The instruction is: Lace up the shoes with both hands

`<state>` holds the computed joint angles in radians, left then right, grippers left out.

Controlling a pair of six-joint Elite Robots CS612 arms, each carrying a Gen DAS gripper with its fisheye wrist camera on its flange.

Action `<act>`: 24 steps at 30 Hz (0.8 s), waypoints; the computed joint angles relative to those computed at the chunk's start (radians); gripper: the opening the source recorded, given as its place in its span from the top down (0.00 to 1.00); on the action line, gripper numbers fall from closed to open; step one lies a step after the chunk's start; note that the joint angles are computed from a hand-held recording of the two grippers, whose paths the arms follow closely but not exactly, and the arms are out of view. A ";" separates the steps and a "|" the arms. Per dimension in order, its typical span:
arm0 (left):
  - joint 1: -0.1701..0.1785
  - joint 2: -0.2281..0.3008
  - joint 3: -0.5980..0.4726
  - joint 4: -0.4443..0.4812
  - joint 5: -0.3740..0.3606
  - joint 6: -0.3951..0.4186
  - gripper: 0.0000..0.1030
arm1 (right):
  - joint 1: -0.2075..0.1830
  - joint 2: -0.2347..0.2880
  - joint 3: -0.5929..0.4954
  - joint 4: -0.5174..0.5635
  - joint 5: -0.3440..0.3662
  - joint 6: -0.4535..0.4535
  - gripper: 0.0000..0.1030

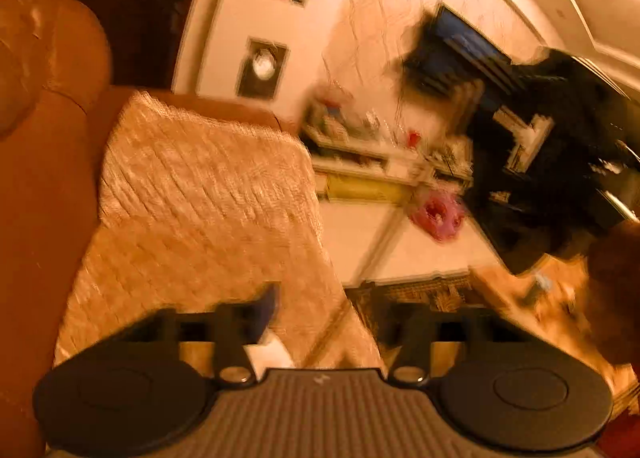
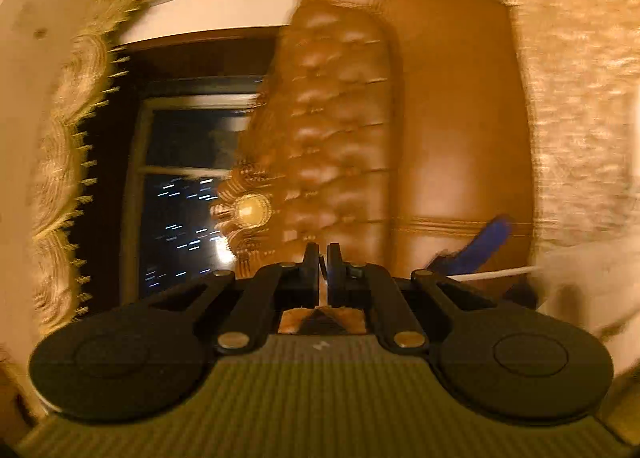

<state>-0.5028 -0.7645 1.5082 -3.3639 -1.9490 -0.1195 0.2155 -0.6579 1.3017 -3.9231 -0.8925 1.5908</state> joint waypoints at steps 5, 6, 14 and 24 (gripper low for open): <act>-0.010 0.004 -0.031 -0.157 0.084 -0.035 0.96 | -0.005 -0.004 -0.044 -0.104 0.004 -0.001 0.94; -0.013 0.004 -0.037 -0.186 0.096 -0.020 0.96 | -0.007 -0.003 -0.053 -0.125 0.004 0.004 0.94; -0.031 -0.011 -0.073 -0.325 0.082 0.034 0.97 | -0.020 -0.001 -0.128 -0.218 0.028 0.006 0.94; -0.034 -0.004 -0.122 -0.241 -0.041 0.028 0.82 | -0.026 -0.004 -0.161 -0.226 -0.011 -0.007 0.94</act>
<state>-0.5368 -0.7683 1.3861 -3.6047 -1.9902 -0.0916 0.1894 -0.6617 1.1407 -4.1487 -0.9038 1.5834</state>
